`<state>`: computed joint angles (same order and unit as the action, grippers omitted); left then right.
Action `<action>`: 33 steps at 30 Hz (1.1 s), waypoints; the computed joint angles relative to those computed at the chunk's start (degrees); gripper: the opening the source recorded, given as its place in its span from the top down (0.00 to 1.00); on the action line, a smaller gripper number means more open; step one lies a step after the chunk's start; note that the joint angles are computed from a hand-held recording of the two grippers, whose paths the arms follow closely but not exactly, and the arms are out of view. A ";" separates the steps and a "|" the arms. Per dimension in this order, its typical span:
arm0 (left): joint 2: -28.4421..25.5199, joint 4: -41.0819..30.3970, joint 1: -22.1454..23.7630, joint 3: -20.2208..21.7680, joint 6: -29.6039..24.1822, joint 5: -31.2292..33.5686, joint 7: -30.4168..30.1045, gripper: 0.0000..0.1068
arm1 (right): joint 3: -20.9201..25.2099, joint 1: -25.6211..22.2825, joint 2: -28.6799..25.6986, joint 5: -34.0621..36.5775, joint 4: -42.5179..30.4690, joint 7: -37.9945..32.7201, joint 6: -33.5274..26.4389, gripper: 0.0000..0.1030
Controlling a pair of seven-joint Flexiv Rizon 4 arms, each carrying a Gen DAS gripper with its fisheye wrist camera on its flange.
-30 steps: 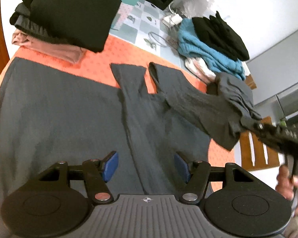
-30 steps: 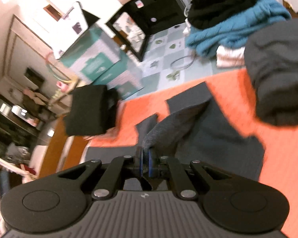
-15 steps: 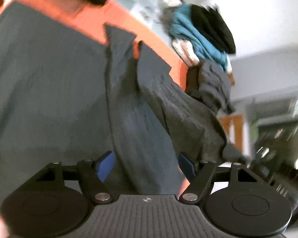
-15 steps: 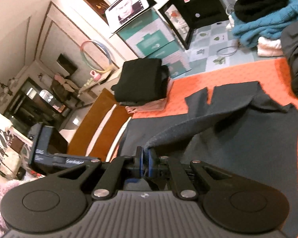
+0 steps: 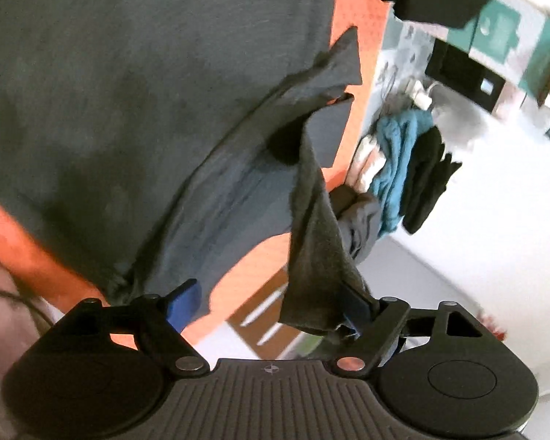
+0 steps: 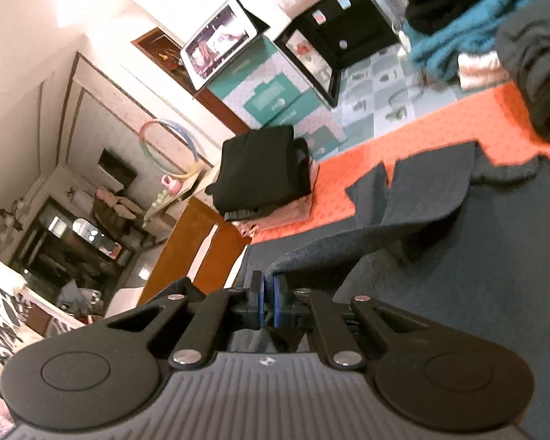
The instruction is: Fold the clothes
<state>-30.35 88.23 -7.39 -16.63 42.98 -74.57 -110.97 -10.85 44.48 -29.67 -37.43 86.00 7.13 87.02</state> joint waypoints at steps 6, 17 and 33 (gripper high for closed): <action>2.18 3.44 -1.30 -0.54 5.50 -7.86 1.76 0.35 | 8.01 -3.80 -1.47 4.12 -2.30 -8.42 -1.50 0.94; 2.94 -0.37 0.61 4.59 0.14 14.46 3.64 0.95 | 21.35 -10.38 0.32 14.98 -3.54 -34.50 -11.76 0.81; 6.79 0.88 2.82 6.94 -5.16 24.56 5.87 0.95 | 14.76 -15.45 -4.01 9.67 -9.34 -56.38 -40.98 0.43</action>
<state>-23.56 89.11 -4.57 -9.70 37.82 -50.01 -105.11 3.91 29.04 -33.68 -27.76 76.67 -49.25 46.04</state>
